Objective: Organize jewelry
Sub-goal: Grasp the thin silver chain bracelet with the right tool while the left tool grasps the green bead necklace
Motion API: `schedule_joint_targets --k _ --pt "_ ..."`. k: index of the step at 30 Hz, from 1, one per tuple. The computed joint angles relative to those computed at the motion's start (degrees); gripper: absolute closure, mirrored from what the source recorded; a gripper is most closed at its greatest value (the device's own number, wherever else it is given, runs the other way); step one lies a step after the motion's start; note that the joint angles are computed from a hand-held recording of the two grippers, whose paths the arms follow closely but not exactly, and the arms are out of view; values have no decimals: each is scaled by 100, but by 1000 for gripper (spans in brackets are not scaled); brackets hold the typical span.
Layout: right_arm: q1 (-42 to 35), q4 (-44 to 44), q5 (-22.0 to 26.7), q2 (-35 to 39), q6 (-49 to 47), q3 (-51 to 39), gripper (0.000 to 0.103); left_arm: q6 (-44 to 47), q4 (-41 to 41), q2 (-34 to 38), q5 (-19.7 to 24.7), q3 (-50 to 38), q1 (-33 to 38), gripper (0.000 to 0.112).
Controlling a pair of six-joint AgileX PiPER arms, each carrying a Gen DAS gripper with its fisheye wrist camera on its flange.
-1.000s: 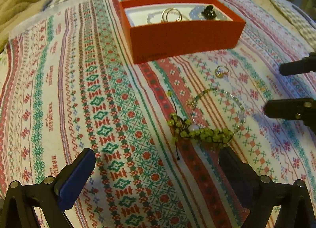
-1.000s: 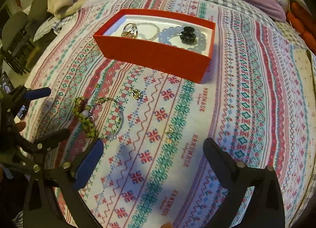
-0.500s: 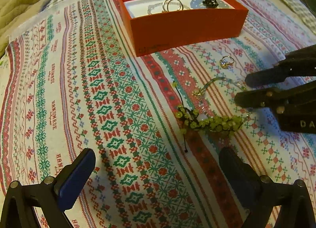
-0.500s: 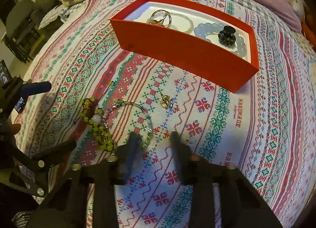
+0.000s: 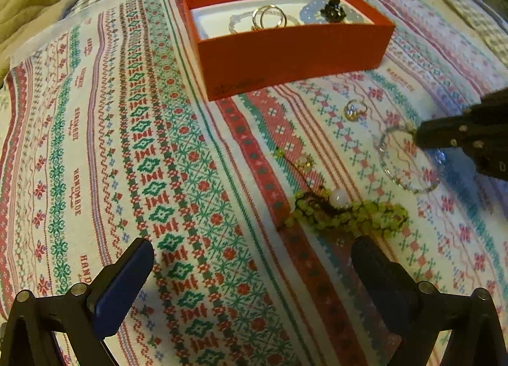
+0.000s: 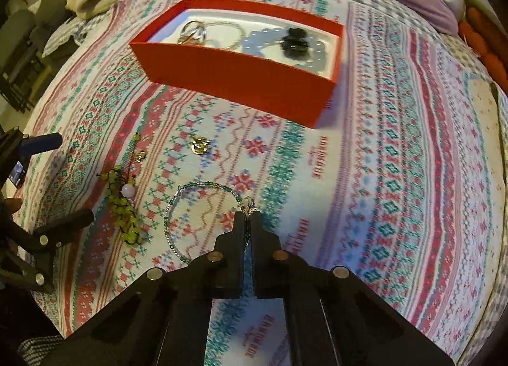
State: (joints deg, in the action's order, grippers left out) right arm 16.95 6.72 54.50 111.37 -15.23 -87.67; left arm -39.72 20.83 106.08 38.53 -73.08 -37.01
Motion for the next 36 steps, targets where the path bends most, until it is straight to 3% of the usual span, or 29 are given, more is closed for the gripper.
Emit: schedule_joint_targets --k 4,10,17,21,36 --pt "-122 67 66 -102 -80 102 101 48 -241 42 -85 -131 70 26" --pt "-180 111 55 -221 -160 229 101 1058 -1679 351 -311 -406 303 52" --pt "-245 174 101 -275 -256 274 101 609 -1019 562 -73 -609 70 80" --pt "-248 167 139 -244 -236 254 101 594 -901 571 -5 -605 47 108" --pt "-280 380 290 -437 -383 171 101 1223 -1656 -524 -326 448 534 110"
